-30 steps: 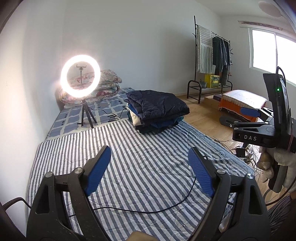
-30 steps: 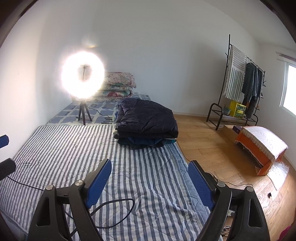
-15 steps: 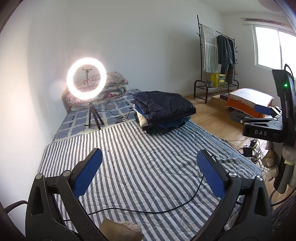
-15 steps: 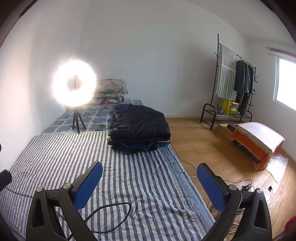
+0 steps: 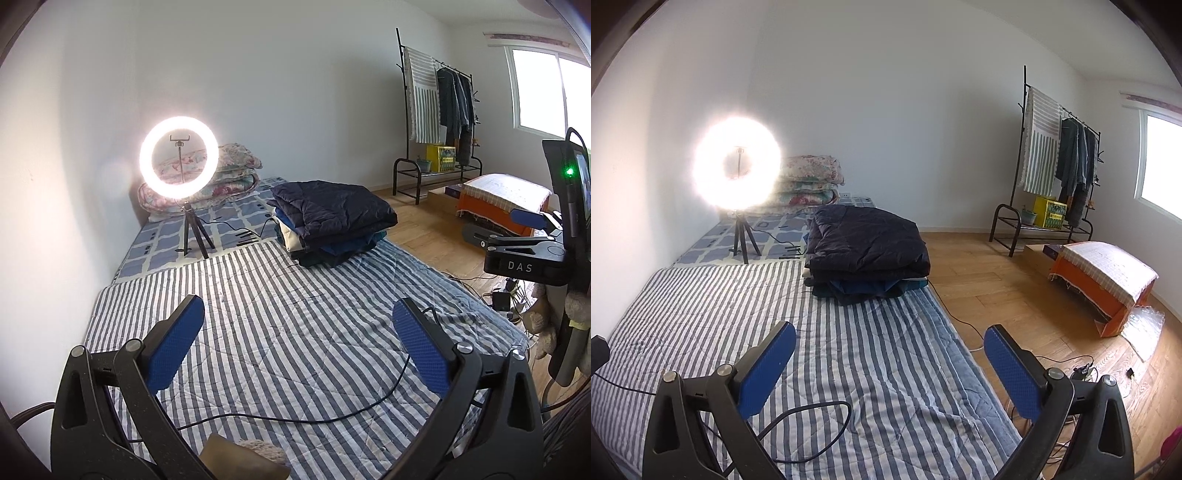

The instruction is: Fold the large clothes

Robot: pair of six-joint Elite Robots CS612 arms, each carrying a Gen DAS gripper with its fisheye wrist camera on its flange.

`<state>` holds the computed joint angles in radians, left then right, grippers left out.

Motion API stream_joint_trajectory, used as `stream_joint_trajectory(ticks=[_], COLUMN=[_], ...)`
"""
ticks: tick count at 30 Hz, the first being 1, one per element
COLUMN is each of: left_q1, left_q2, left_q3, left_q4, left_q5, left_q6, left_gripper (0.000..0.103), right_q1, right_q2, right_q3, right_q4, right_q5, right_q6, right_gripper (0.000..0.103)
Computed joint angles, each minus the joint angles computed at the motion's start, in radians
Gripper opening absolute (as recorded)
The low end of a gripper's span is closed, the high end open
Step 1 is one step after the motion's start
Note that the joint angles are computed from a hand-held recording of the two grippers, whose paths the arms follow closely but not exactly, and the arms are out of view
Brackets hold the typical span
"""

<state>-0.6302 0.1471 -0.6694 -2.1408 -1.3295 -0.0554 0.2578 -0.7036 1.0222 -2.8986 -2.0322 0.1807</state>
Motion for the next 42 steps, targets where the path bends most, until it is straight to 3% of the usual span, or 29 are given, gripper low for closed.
stream_joint_trajectory(ticks=[42], left_q1=[-0.001], left_q2=[-0.003], left_q3=[-0.004], left_q4=[-0.001], left_q5=[0.009], left_q6=[0.007], left_gripper=[0.103], right_q1=[0.006], right_q2=[0.006], right_q3=[-0.001], right_q4=[0.003], right_q5=[-0.018], right_q6=[-0.006], right_gripper=[0.103])
